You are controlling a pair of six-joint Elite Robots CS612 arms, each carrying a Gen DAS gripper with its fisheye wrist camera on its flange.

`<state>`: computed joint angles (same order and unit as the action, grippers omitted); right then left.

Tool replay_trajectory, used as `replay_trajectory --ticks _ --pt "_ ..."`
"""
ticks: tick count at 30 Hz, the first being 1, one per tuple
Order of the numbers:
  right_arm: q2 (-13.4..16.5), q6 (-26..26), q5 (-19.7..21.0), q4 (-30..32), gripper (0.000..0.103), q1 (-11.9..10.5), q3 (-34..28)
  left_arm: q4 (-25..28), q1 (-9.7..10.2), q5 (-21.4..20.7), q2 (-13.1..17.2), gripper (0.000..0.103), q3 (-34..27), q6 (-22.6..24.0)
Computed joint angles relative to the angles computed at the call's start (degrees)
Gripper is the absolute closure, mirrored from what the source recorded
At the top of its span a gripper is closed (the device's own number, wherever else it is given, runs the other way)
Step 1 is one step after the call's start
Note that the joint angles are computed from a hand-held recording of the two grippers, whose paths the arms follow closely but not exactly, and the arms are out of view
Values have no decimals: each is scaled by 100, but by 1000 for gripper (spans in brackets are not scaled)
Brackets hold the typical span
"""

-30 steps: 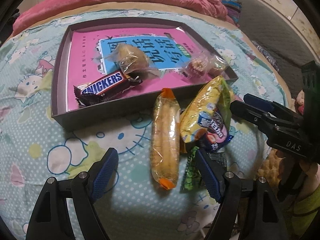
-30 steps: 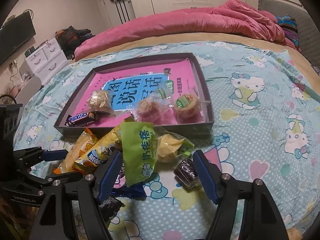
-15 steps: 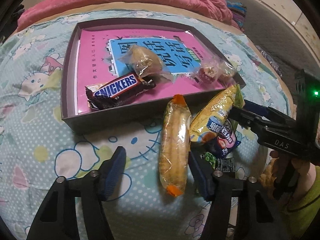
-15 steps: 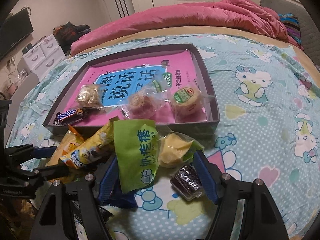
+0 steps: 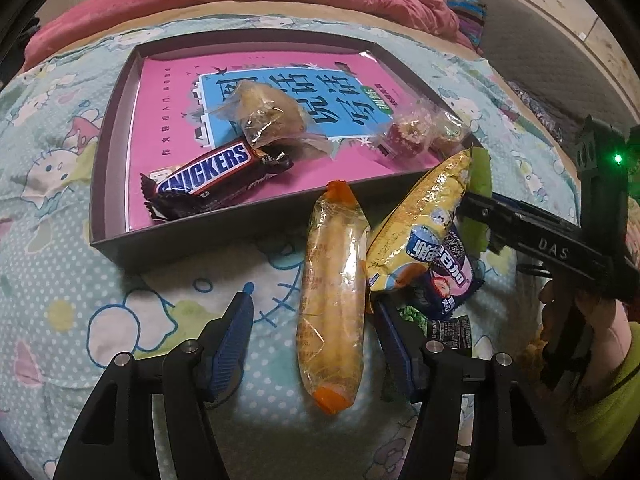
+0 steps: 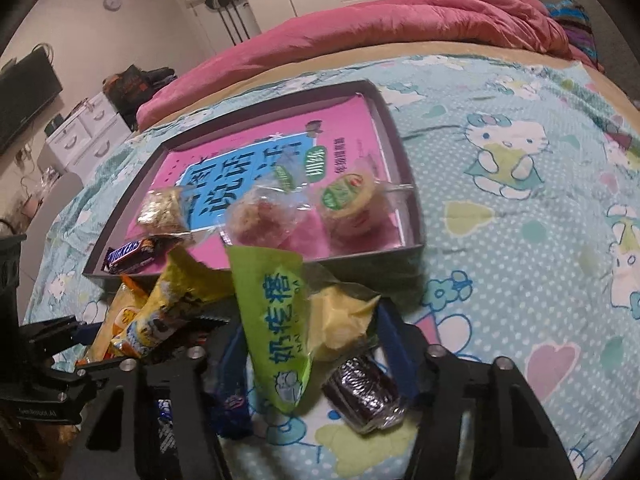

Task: Organize snacks
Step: 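Grasp the orange-tipped bread stick bag with the left tool while the right tool grasps the green snack bag, then lift the bread stick bag with the left tool while the right tool lifts the green bag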

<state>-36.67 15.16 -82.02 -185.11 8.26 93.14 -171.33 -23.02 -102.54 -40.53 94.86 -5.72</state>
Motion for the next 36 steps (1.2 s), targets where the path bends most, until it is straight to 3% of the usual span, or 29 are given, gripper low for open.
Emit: replay_trajectory --ticks 5,8,9,19,24,32,36 --pt "23 -47 -23 -174 63 -23 35 -9 -30 169 7 43 -8 91" --pt "18 99 114 -407 66 -83 118 -14 -6 143 1 59 -19 70" --pt "17 171 166 -484 66 -103 144 -25 20 45 -5 72 -17 52" --pt "-54 297 471 -954 67 -138 313 -126 77 -125 -62 80 43 107" --pt "-89 390 578 -1103 67 -138 347 -246 98 -75 -174 80 165 162" --pt "-115 469 641 -1092 67 -123 366 428 194 -215 -104 77 1 36" --pt "-122 478 638 -1064 67 -120 369 507 184 -253 -136 64 23 159"
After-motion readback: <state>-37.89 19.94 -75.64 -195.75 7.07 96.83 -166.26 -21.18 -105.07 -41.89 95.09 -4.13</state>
